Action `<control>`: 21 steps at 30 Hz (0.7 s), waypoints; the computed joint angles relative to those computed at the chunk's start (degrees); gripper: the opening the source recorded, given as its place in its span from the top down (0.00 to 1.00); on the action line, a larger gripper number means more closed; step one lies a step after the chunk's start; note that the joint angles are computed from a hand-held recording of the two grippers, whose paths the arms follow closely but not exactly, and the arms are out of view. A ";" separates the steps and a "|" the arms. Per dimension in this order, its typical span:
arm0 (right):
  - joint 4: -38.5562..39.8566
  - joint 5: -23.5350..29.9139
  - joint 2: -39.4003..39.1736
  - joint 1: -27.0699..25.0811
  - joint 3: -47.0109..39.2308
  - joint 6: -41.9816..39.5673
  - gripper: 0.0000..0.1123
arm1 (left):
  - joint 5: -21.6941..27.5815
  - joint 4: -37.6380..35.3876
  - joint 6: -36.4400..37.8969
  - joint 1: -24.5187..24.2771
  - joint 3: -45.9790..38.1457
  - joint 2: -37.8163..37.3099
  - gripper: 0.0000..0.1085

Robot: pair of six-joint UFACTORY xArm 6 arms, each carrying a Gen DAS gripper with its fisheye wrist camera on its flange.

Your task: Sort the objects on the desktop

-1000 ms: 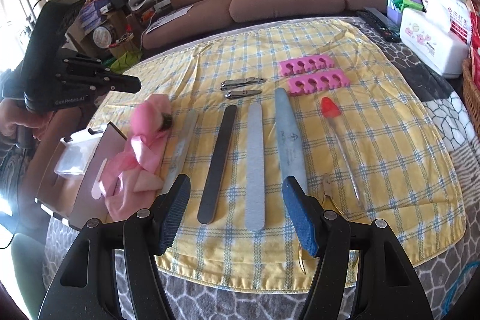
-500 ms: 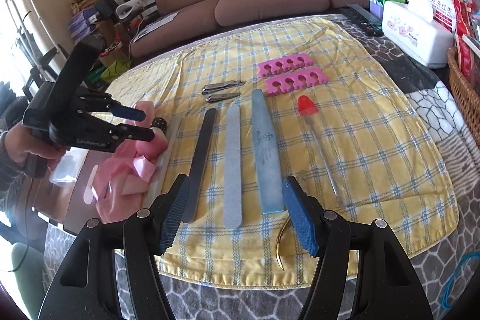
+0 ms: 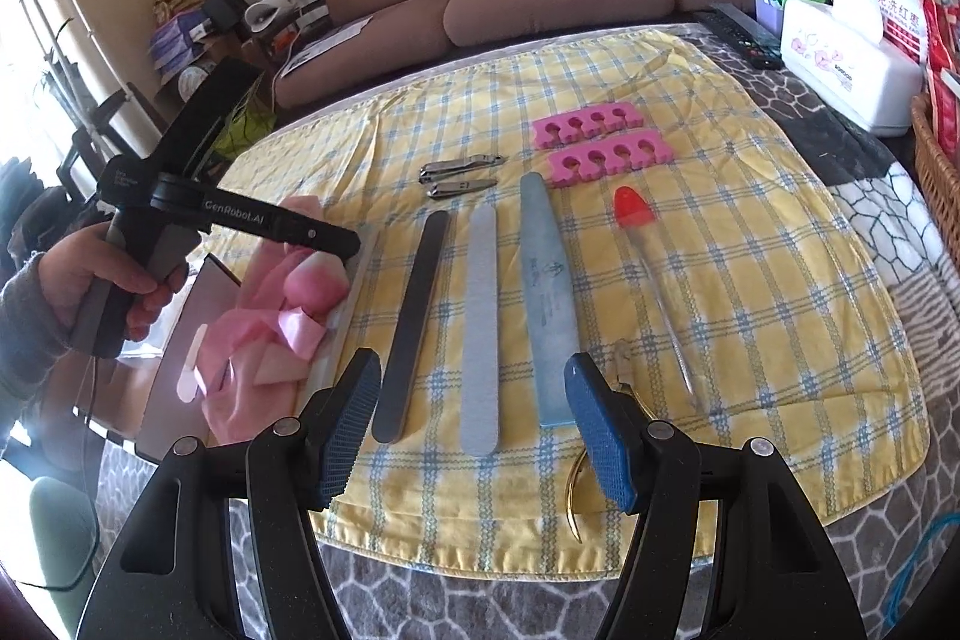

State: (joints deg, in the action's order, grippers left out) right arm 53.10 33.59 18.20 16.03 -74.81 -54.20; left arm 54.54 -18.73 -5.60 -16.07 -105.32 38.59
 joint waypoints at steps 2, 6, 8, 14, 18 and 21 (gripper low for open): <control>-0.17 -0.12 -0.18 0.12 0.26 -0.11 0.41 | 1.41 -1.34 -1.53 0.59 -1.06 0.68 0.55; -0.05 -0.28 -0.22 0.21 0.38 -0.08 0.41 | 5.73 4.57 -4.31 -0.24 -7.47 4.81 0.54; 0.20 -0.30 -0.35 0.28 0.51 0.01 0.41 | 5.77 6.52 -5.17 -0.80 -8.32 5.46 0.56; -0.25 -0.06 -0.48 0.37 0.40 0.05 0.41 | -0.31 6.99 -5.51 -1.25 -2.11 1.73 0.76; -0.21 -0.05 -0.57 0.58 0.43 0.16 0.41 | -3.46 5.39 -4.34 -1.15 2.80 -1.87 0.77; -0.18 -0.26 -0.73 0.94 0.51 0.10 0.41 | -7.02 2.76 -2.80 -1.28 7.11 -5.54 0.77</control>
State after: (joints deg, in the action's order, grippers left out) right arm 52.92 33.33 17.47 16.96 -74.30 -54.10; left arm 47.52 -15.97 -8.40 -17.36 -98.21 33.04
